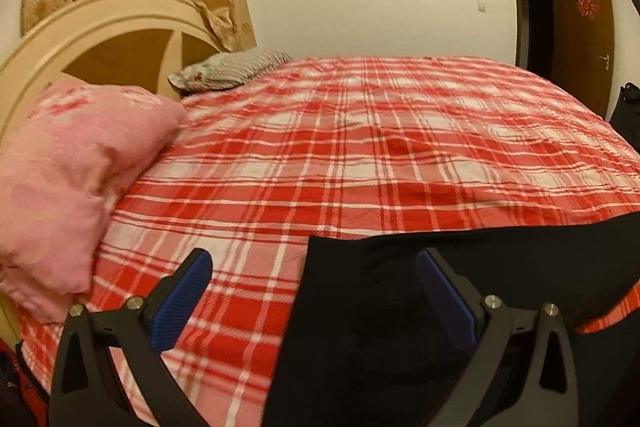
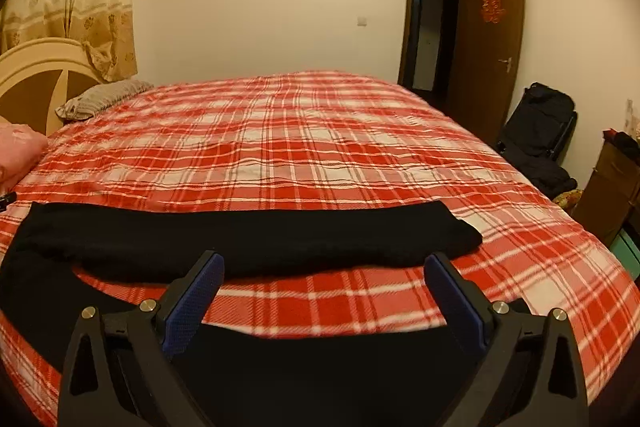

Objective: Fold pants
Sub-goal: 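Lower both tools onto the black pants and close on its edge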

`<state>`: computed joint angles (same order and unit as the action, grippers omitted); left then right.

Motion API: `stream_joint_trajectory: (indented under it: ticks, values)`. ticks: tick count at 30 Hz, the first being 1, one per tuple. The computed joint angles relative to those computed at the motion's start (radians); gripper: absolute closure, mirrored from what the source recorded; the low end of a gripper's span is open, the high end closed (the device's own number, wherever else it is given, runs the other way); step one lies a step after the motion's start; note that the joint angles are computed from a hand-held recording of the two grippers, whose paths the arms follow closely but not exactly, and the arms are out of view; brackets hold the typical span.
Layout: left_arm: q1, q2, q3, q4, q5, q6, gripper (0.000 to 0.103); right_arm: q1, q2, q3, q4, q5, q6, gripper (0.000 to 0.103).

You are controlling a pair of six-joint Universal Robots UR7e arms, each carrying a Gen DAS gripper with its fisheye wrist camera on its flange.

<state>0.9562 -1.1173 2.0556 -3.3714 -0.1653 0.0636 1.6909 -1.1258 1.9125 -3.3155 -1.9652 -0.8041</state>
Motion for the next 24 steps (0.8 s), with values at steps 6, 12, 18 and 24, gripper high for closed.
stream_joint_trajectory:
  ticks: [6, 12, 18, 24]
  values:
    - [0.084, -0.007, -0.059, 0.121, -0.111, -0.019, 0.009, -0.014, 0.059, -0.108, 0.092, -0.048, -0.011, 0.021]
    - [0.14, -0.042, -0.095, 0.282, -0.202, -0.111, 0.022, -0.036, 0.12, -0.217, 0.197, -0.096, 0.05, 0.031]
    - [0.177, -0.043, -0.123, 0.361, -0.258, -0.14, 0.037, -0.043, 0.169, -0.311, 0.262, -0.136, 0.07, 0.034]
    - [0.202, -0.043, -0.139, 0.422, -0.322, -0.155, 0.059, -0.056, 0.24, -0.463, 0.329, -0.211, 0.086, 0.035]
